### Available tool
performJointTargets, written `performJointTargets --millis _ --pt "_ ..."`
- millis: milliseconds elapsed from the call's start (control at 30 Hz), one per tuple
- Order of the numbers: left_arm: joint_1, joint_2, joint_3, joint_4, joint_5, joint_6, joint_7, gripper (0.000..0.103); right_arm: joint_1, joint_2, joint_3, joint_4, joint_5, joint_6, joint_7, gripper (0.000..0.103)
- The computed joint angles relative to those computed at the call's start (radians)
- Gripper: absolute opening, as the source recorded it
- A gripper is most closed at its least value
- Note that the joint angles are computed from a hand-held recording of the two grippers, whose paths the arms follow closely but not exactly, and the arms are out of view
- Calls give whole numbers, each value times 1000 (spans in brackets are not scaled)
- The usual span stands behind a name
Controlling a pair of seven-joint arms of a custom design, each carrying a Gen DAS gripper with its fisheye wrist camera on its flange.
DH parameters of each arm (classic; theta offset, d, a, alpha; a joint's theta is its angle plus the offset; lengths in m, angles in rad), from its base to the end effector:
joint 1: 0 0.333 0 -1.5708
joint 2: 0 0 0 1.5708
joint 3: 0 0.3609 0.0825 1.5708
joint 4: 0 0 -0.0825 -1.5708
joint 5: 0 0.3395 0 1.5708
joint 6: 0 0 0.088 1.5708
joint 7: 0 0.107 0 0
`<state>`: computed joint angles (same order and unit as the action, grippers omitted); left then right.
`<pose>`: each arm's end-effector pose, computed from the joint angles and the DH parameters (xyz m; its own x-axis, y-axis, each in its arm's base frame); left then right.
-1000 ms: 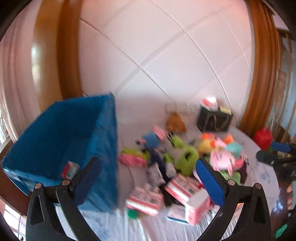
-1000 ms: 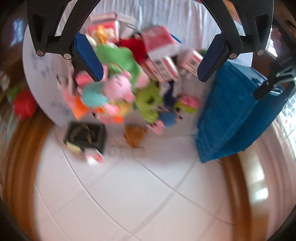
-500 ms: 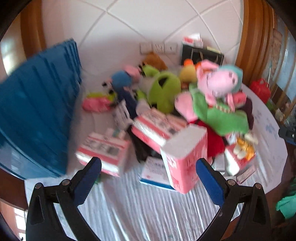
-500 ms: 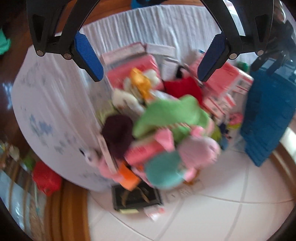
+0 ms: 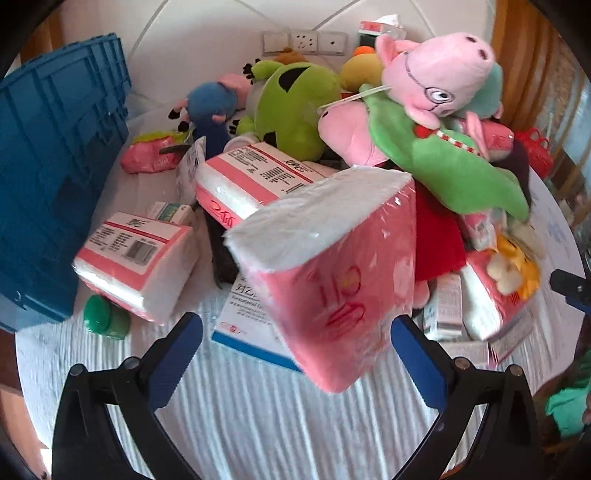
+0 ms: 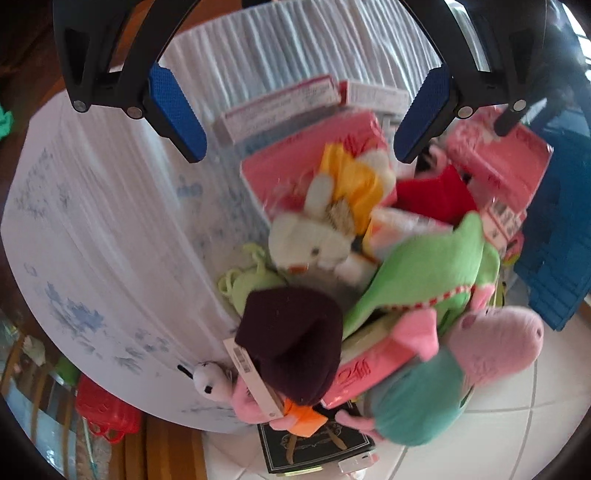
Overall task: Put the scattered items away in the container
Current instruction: 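Grasp the pink tissue pack with the left gripper while the right grasps the white teddy bear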
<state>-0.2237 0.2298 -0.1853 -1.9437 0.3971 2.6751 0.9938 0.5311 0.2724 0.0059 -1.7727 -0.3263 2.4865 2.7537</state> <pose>0.5640 -0.2469 0.4904 -0.1272 -0.9919 0.0054 -0.8461 0.1056 -0.5225 0.5506 0.3290 0.5174 -0.3531 -0.9004 -0.2541 -0.8037 0.4310 -0.4102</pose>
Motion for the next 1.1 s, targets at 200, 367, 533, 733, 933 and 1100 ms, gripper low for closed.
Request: performJointTargets --millis 200,367,533,733,933,1100 --pt "-19 45 5 34 13 16 -46 103 -22 49 6 59 79 4 -73 75" --pt "-8 81 -20 73 -33 29 0 87 -27 90 2 73 146 44 -117 75" --pt "-47 90 5 102 -4 11 -26 75 1 124 -29 126 129 4 -125 34" --pt "-65 79 16 95 45 12 -73 70 11 146 -38 152 135 3 -126 33" --pt "-65 69 9 90 53 0 -89 64 46 162 -57 196 68 -58 -132 30" --pt "-69 51 10 87 65 -9 -104 59 69 140 -52 190 8 -72 -137 26"
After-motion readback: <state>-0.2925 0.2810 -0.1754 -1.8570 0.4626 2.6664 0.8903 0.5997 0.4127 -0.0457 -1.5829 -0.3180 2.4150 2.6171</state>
